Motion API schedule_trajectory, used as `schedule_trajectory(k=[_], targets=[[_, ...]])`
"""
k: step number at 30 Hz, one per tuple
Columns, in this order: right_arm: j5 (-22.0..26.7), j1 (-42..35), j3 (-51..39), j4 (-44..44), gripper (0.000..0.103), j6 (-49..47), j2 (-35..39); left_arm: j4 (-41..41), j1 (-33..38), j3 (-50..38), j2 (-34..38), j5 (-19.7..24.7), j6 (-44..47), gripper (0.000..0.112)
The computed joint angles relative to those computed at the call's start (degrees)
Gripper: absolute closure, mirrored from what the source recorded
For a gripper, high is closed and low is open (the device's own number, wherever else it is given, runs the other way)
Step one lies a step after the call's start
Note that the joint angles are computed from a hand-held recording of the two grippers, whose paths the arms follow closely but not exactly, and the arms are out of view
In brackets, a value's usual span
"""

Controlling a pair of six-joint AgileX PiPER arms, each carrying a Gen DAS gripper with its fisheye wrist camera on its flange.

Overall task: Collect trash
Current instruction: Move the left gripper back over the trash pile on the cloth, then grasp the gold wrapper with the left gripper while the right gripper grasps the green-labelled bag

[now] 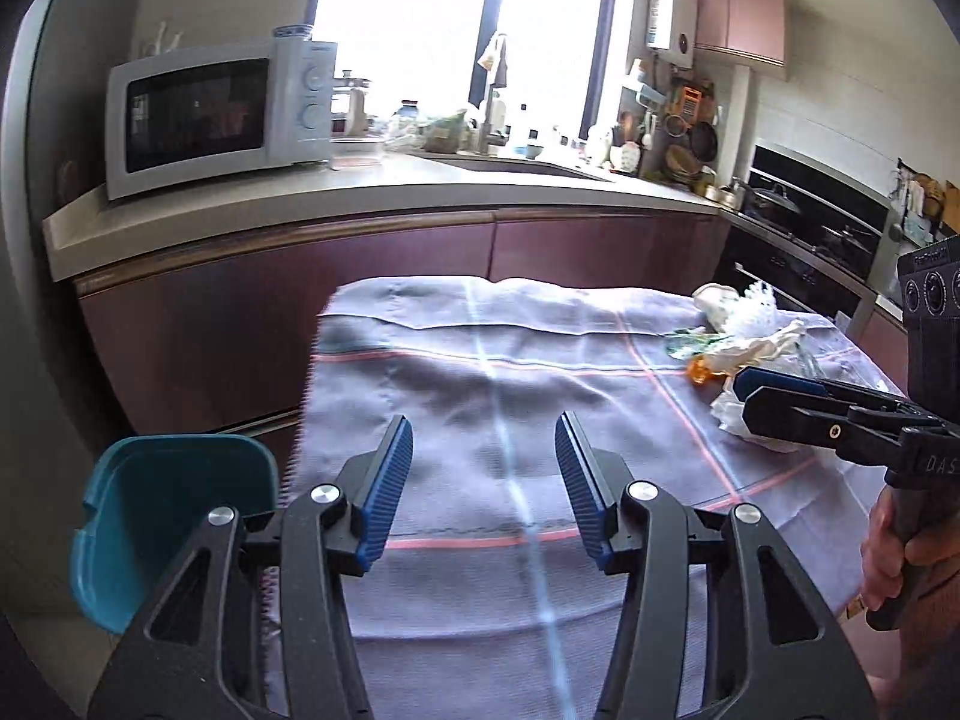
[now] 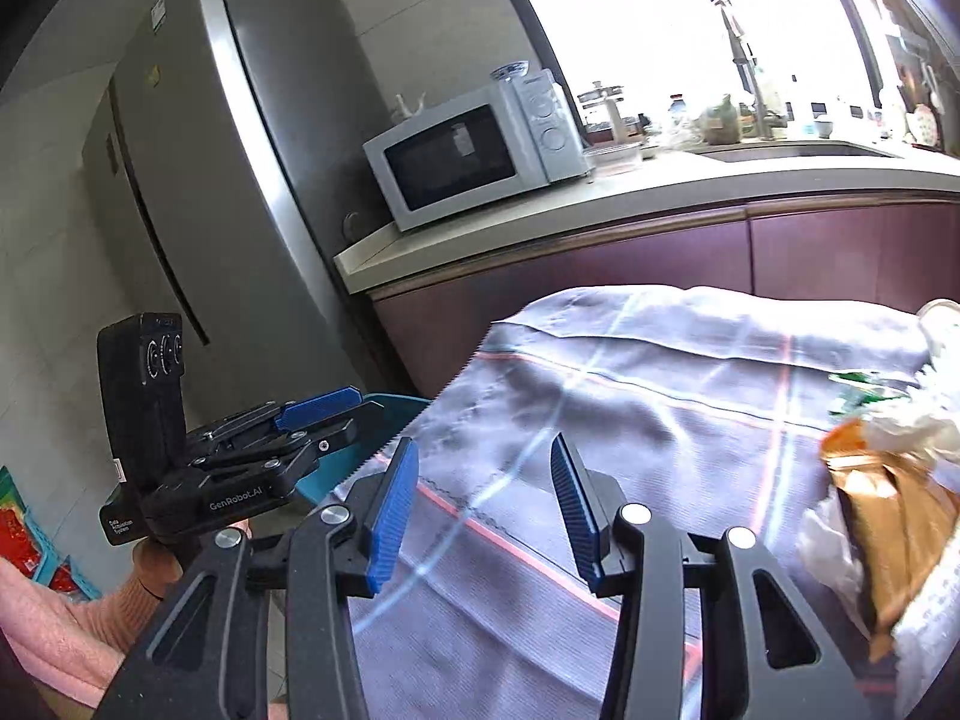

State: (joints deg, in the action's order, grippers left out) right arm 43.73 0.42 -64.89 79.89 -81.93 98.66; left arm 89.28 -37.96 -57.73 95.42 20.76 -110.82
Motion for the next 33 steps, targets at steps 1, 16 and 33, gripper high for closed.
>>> schedule_trajectory(k=[1, 16, 33], targets=[[-0.2, -2.0, 1.5, 0.7, 0.059, -1.3, -1.1, -2.1, -1.8, -2.0, 1.4, 0.2, 2.0, 0.063], [0.5, -22.8, 7.5, 7.9, 0.059, -8.5, -1.1, -50.5, -9.5, -37.0, 25.1, 0.6, 54.2, 0.063], [4.6, -28.0, 2.1, 7.0, 0.050, -5.5, 8.0, -76.0, -9.2, -73.6, 44.7, 18.4, 80.2, 0.062]])
